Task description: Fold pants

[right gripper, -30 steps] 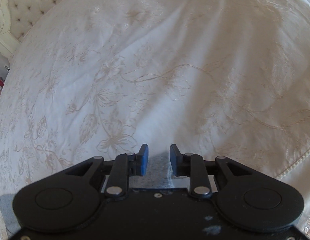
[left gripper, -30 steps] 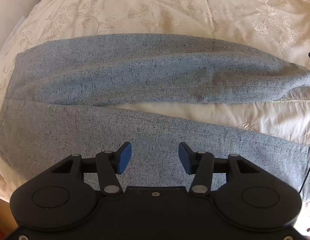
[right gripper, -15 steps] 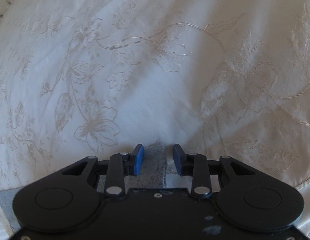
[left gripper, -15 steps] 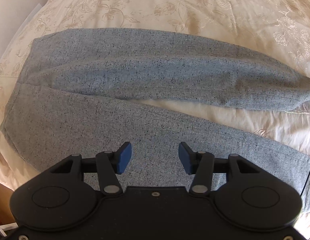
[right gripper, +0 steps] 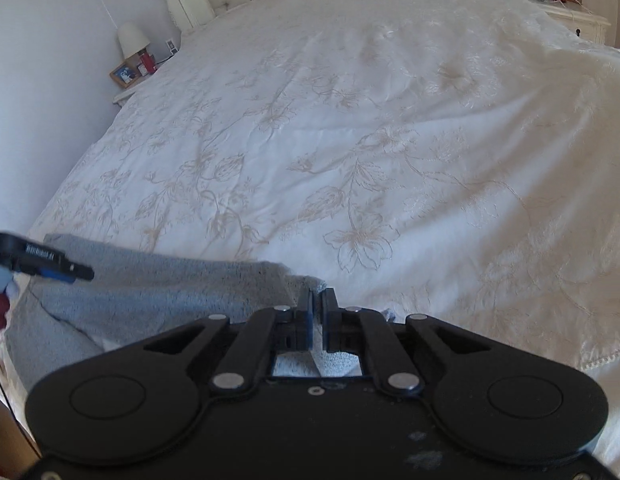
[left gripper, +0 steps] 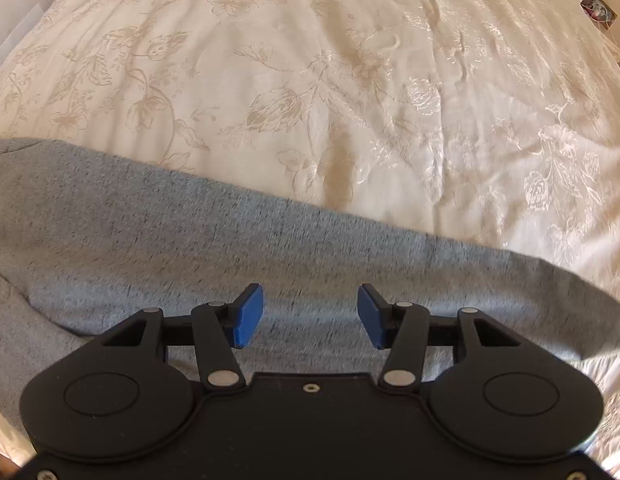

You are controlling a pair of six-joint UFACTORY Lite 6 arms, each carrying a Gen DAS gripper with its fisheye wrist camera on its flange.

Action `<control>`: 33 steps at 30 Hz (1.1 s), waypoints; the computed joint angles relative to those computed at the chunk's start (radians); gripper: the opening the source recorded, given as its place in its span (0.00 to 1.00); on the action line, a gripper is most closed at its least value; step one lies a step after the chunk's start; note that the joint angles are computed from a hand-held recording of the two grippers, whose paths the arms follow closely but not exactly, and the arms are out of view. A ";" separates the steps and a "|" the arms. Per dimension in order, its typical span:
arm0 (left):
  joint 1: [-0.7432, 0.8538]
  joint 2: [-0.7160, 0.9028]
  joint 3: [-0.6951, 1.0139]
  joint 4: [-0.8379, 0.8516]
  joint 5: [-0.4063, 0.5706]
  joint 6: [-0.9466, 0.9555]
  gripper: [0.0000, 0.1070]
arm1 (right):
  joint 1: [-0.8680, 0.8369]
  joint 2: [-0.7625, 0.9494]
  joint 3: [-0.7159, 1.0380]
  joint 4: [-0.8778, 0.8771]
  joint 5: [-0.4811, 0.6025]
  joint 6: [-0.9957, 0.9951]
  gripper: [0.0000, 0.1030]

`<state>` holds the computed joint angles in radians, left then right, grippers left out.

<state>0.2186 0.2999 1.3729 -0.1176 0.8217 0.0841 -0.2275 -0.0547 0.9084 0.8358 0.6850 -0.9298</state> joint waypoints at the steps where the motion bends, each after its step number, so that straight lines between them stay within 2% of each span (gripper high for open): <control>1: -0.008 0.050 0.054 0.004 0.012 -0.021 0.54 | -0.036 -0.036 -0.035 -0.015 0.024 -0.011 0.05; 5: -0.008 0.244 0.251 0.004 0.092 -0.081 0.54 | -0.169 -0.121 -0.175 -0.072 0.035 -0.037 0.05; 6: -0.005 0.285 0.290 0.001 0.111 -0.095 0.54 | -0.204 -0.128 -0.205 -0.074 0.034 -0.042 0.02; 9: 0.004 0.408 0.418 0.008 0.187 -0.143 0.54 | -0.264 -0.147 -0.287 -0.110 -0.028 -0.028 0.01; 14: 0.000 0.486 0.487 0.044 0.227 -0.187 0.54 | -0.358 -0.177 -0.348 -0.092 -0.036 -0.033 0.02; 18: -0.008 0.537 0.548 0.068 0.230 -0.213 0.54 | -0.342 -0.216 -0.327 -0.064 0.006 0.059 0.09; 20: -0.011 0.541 0.559 0.070 0.227 -0.212 0.54 | -0.275 -0.205 -0.289 -0.020 0.005 0.096 0.14; 21: -0.013 0.534 0.551 0.071 0.221 -0.205 0.54 | -0.230 -0.185 -0.261 -0.009 -0.010 0.120 0.22; 27: -0.020 0.418 0.415 0.082 0.178 -0.164 0.54 | 0.096 0.192 0.082 0.062 -0.116 0.150 0.31; 29: -0.008 0.370 0.362 0.071 0.168 -0.145 0.54 | 0.193 0.368 0.250 0.020 -0.124 0.155 0.32; 33: 0.029 0.261 0.238 0.070 0.135 -0.102 0.54 | 0.343 0.662 0.561 -0.185 -0.080 0.228 0.32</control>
<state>0.2472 0.5607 1.6110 -0.0479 0.9572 -0.0181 0.1155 0.6075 1.4695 0.6512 0.6045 -0.7017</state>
